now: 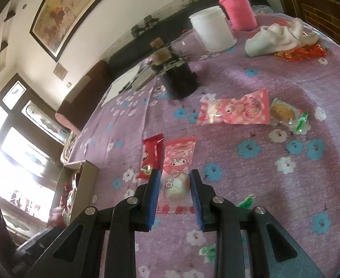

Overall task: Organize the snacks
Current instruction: 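Carry both packets over the cardboard tray and open both grippers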

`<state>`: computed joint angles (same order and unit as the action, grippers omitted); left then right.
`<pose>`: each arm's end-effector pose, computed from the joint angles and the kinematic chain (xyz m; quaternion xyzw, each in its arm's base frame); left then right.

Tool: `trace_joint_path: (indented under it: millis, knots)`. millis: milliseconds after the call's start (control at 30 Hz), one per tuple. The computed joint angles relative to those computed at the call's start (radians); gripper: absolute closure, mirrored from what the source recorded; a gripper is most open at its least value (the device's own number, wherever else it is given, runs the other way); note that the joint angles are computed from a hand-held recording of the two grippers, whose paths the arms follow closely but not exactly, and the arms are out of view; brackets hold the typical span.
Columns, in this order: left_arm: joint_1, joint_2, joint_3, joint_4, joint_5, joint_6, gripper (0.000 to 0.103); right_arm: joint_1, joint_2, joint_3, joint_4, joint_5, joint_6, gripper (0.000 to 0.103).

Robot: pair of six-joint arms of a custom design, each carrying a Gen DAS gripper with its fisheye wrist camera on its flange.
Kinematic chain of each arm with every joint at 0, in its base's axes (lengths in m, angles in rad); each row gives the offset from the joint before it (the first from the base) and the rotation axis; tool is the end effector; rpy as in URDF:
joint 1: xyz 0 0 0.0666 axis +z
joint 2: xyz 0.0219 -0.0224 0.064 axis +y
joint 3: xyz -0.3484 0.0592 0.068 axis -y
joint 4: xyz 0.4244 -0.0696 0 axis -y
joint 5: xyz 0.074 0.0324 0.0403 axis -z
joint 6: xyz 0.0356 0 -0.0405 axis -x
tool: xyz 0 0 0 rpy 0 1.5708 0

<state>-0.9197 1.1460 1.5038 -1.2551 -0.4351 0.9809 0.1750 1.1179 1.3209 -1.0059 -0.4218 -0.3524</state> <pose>0.2564 -0.3124 0.5415 -0.0995 0.9190 -0.1440 0.3533 0.4112 0.0871 0.4825 0.0022 0.9100 0.2829 0.3030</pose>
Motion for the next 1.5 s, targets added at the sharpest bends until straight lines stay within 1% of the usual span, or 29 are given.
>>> trace_joint_path:
  millis: [33,133,200,267,367,533,733,833,900,1100,1133,1167,1200,1233,1267,1333,1400,1433,1467,1500]
  knots:
    - [0.004,-0.025,-0.017,-0.019,-0.014,0.016,0.078,0.003,0.000,0.001,-0.002,-0.010,-0.005,0.076]
    - [0.039,-0.110,-0.078,-0.112,-0.059,0.075,0.078,0.045,-0.010,0.012,-0.016,0.019,-0.004,0.076]
    - [0.072,-0.151,-0.114,-0.158,-0.059,0.103,0.078,0.086,-0.018,0.021,-0.030,0.012,-0.005,0.076]
    - [0.110,-0.184,-0.148,-0.178,-0.041,0.118,0.078,0.153,-0.021,0.035,-0.041,0.019,-0.003,0.076]
    - [0.143,-0.212,-0.181,-0.208,-0.034,0.116,0.078,0.260,0.004,0.080,-0.065,0.052,0.015,0.076]
    - [0.209,-0.226,-0.215,-0.227,0.015,0.076,0.078,0.419,0.088,0.167,-0.105,0.082,0.029,0.077]
    - [0.254,-0.226,-0.232,-0.239,0.049,0.043,0.078,0.548,0.154,0.216,-0.130,0.121,0.033,0.077]
    - [0.252,-0.226,-0.228,-0.239,0.042,0.044,0.078,0.586,0.176,0.226,-0.140,0.131,0.034,0.077]
    - [0.248,-0.244,-0.236,-0.225,0.041,0.045,0.078,0.608,0.180,0.226,-0.144,0.134,0.025,0.077]
    - [0.223,-0.286,-0.235,-0.220,0.000,0.090,0.077,0.649,0.205,0.228,-0.159,0.148,0.030,0.077]
    - [0.217,-0.294,-0.234,-0.222,-0.008,0.103,0.074,0.651,0.209,0.229,-0.160,0.151,0.032,0.077]
    - [0.212,-0.296,-0.231,-0.224,-0.013,0.113,0.064,0.656,0.214,0.231,-0.162,0.159,0.035,0.077]
    - [0.203,-0.304,-0.230,-0.226,-0.025,0.130,0.058,0.663,0.212,0.228,-0.156,0.181,0.040,0.074]
    - [0.199,-0.307,-0.228,-0.227,-0.035,0.140,0.048,0.670,0.210,0.226,-0.150,0.195,0.050,0.074]
    - [0.186,-0.315,-0.227,-0.229,-0.056,0.157,0.045,0.677,0.205,0.222,-0.143,0.214,0.054,0.073]
    - [0.173,-0.321,-0.225,-0.224,-0.072,0.172,0.045,0.681,0.190,0.214,-0.130,0.238,0.058,0.072]
    - [0.160,-0.325,-0.223,-0.223,-0.077,0.190,0.045,0.673,0.166,0.202,-0.109,0.229,0.062,0.063]
    - [0.155,-0.325,-0.221,-0.223,-0.079,0.198,0.044,0.671,0.148,0.194,-0.098,0.240,0.061,0.056]
    - [0.146,-0.322,-0.220,-0.224,-0.083,0.206,0.044,0.666,0.138,0.190,-0.089,0.253,0.064,0.051]
    - [0.136,-0.319,-0.218,-0.224,-0.088,0.215,0.044,0.661,0.123,0.184,-0.082,0.265,0.067,0.050]
